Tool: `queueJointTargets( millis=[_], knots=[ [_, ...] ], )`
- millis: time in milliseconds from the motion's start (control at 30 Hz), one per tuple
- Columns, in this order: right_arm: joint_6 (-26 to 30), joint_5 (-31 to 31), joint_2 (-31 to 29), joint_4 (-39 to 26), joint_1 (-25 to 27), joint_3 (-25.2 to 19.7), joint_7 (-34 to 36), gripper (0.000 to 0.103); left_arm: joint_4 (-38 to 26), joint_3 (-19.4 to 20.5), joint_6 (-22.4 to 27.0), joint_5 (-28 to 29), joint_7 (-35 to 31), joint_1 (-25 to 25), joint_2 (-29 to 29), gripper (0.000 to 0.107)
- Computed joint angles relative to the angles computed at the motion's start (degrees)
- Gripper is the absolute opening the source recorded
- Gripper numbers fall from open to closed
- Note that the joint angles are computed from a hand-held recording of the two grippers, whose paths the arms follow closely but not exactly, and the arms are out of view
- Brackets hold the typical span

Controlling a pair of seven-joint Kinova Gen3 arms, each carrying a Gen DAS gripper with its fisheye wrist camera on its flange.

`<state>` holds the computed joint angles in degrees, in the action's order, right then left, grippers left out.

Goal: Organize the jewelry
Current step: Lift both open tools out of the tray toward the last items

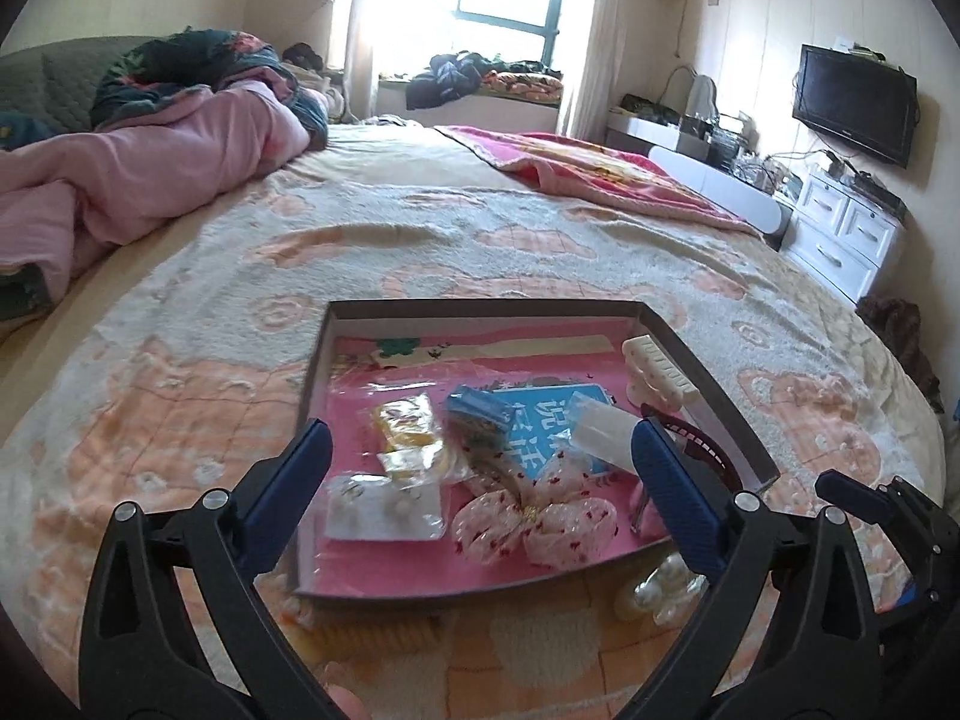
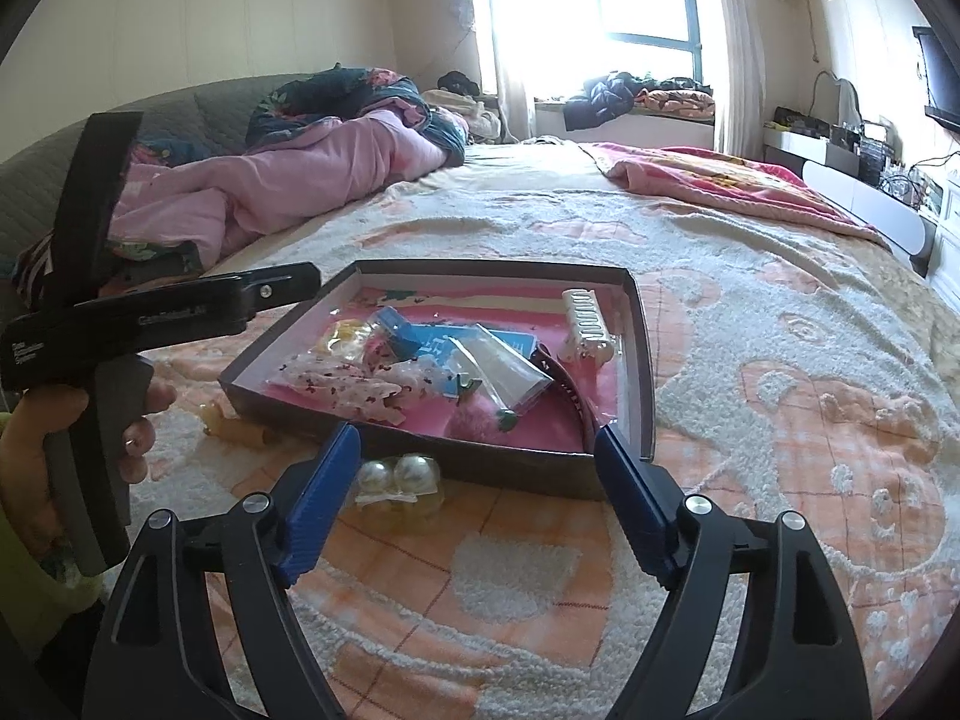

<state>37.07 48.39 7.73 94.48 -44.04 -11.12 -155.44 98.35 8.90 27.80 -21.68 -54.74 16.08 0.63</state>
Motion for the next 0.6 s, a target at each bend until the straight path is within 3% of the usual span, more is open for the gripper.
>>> queueJointTargets(
  millis=[267,600],
  knots=[
    [-0.5,0.3,0.0,0.1,-0.5,-0.4,0.4,0.078,3.6,1.9,1.3,-6.4,6.8,-0.7,-3.5,0.091],
    [-1.5,-2.7,1.4,-0.4,-1.4,-0.2,4.3,0.078,6.7,3.4,3.8,-4.2,6.4,-3.3,-6.0,0.091]
  ],
)
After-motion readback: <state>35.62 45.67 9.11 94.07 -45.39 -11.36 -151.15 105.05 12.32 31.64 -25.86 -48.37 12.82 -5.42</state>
